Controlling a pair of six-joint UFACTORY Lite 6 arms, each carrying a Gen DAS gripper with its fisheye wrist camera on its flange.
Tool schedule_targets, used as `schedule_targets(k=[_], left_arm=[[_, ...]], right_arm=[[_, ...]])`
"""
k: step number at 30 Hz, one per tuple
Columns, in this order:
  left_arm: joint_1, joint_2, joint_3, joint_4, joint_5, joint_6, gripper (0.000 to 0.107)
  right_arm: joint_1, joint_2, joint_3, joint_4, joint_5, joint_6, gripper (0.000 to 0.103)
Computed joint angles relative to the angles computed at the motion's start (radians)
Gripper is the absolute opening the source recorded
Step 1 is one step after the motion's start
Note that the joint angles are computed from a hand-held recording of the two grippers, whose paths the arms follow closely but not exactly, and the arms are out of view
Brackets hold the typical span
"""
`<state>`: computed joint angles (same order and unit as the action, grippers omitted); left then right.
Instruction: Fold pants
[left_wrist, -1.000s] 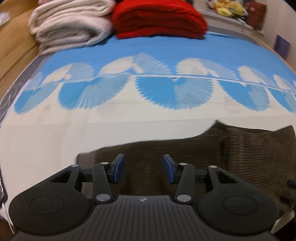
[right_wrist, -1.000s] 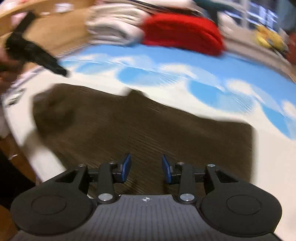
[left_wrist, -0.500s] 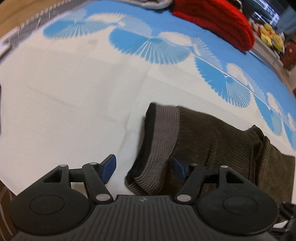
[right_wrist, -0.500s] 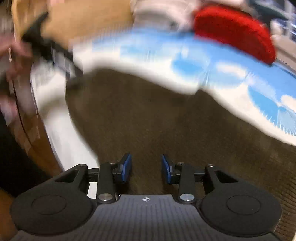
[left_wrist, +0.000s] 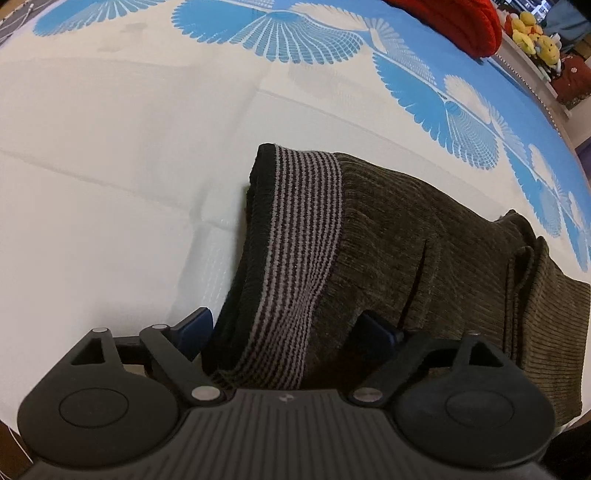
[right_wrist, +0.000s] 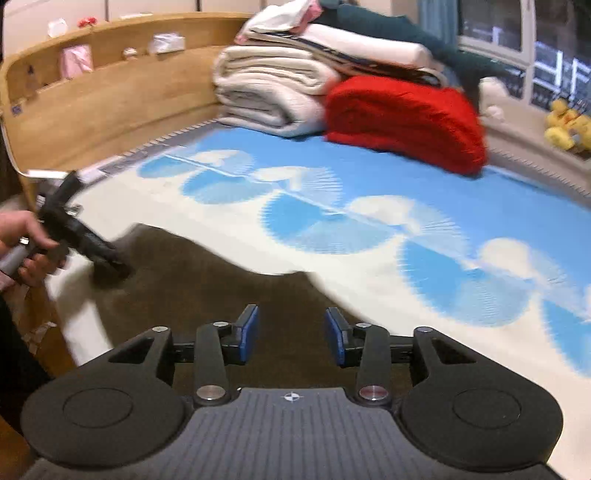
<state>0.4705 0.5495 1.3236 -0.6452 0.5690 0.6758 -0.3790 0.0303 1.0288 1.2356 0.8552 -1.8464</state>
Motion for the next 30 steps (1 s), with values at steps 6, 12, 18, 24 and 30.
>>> schedule_targets(k=[6, 12, 18, 24, 30], left_arm=[[-0.051, -0.045, -0.035, 0.055, -0.053, -0.034, 0.069], [-0.117, -0.159, -0.052, 0.206, -0.04, -0.179, 0.029], [-0.217, -0.313, -0.043, 0.124, 0.033, -0.151, 0.025], [-0.481, -0.391, 0.036, -0.069, 0.118, -0.114, 0.024], [-0.835, -0.202, 0.328, -0.177, 0.089, -0.205, 0.024]], right_arm=[[-0.118, 0.189, 0.099, -0.035, -0.212, -0.057, 0.044], [-0.16, 0.24, 0.129, -0.046, -0.262, -0.001, 0.042], [-0.211, 0.27, 0.171, -0.065, -0.236, 0.074, 0.042], [-0.244, 0.318, 0.229, -0.047, -0.197, 0.088, 0.042], [-0.284, 0.361, 0.279, -0.071, -0.188, 0.149, 0.042]])
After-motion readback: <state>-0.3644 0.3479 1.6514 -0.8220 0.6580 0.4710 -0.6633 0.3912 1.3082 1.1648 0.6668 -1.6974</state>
